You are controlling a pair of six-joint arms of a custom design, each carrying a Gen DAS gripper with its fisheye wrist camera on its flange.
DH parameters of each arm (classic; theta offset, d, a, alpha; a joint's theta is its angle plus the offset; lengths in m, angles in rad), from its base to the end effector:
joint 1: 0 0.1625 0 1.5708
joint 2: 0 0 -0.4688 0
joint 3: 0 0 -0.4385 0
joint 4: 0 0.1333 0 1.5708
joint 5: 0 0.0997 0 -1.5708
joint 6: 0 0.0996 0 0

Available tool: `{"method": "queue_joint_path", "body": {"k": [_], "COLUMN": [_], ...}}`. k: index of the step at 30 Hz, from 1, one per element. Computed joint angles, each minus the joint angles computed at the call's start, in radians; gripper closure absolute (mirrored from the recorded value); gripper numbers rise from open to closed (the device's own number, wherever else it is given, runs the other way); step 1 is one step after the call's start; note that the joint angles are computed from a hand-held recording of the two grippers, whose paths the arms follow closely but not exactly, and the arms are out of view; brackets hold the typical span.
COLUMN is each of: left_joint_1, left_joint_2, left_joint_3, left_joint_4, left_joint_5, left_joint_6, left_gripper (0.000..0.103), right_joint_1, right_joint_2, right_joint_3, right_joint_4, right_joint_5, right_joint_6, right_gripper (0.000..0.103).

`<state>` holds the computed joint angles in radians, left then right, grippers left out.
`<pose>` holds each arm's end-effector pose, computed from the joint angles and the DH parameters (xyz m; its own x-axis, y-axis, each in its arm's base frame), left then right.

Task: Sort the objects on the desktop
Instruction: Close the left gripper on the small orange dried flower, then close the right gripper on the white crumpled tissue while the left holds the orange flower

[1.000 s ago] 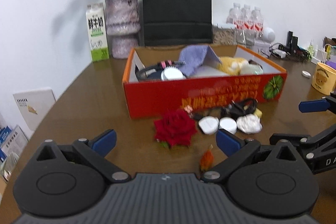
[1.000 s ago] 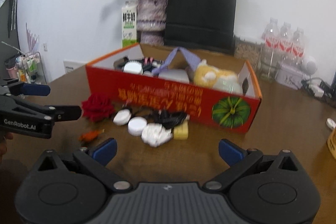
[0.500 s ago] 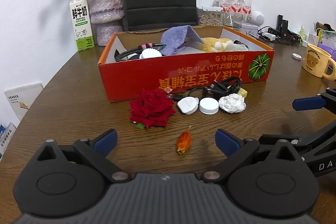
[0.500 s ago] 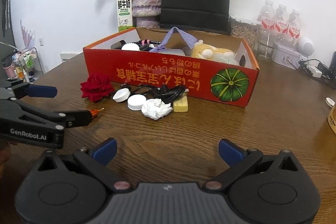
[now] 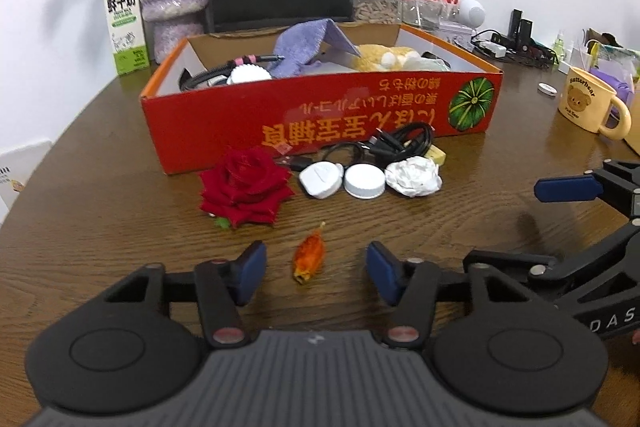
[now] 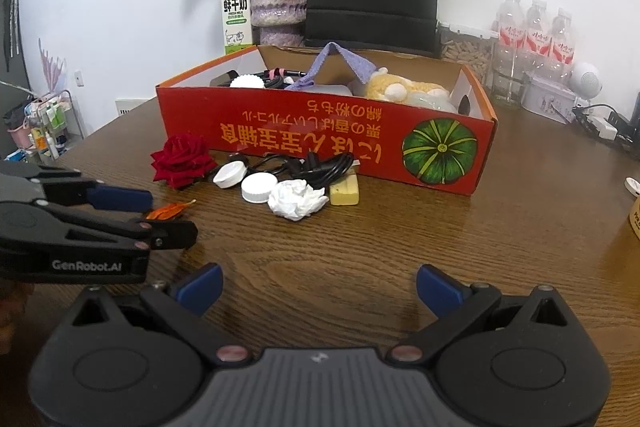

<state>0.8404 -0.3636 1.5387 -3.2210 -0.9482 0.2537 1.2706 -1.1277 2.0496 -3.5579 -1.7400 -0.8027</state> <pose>-0.3464 -0.6736 -0.1017 -0.6091 0.4985 -0.6168 0.7708 0.5550 -0.3126 -0.0662 -0.6078 0.2763 -0.7270 -0.0325 0.6859 -0.5464 0.6323 -0.5492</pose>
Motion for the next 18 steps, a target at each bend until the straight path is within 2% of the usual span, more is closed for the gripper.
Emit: {"method": "queue_joint_path", "body": {"k": [1, 3, 6, 18], "left_joint_1": [0.000, 0.001, 0.002, 0.004], "left_joint_2": [0.001, 0.001, 0.003, -0.008], "left_joint_3": [-0.002, -0.005, -0.010, 0.001], "left_joint_4": [0.000, 0.002, 0.004, -0.052], "left_joint_5": [-0.001, -0.010, -0.012, -0.027], "left_joint_6": [0.002, -0.003, -0.009, 0.014], "left_gripper": [0.053, 0.071, 0.087, 0.088], "right_joint_1": [0.000, 0.000, 0.000, 0.019], "right_joint_2": [0.001, 0.002, 0.004, 0.027], "right_joint_3": [-0.001, -0.003, -0.005, -0.034], "right_joint_4": [0.001, 0.004, 0.007, 0.008], "right_joint_5": [-0.001, -0.004, -0.007, -0.019], "right_joint_6": [0.001, 0.004, 0.004, -0.002], "right_gripper": [0.000, 0.000, 0.000, 0.000]}}
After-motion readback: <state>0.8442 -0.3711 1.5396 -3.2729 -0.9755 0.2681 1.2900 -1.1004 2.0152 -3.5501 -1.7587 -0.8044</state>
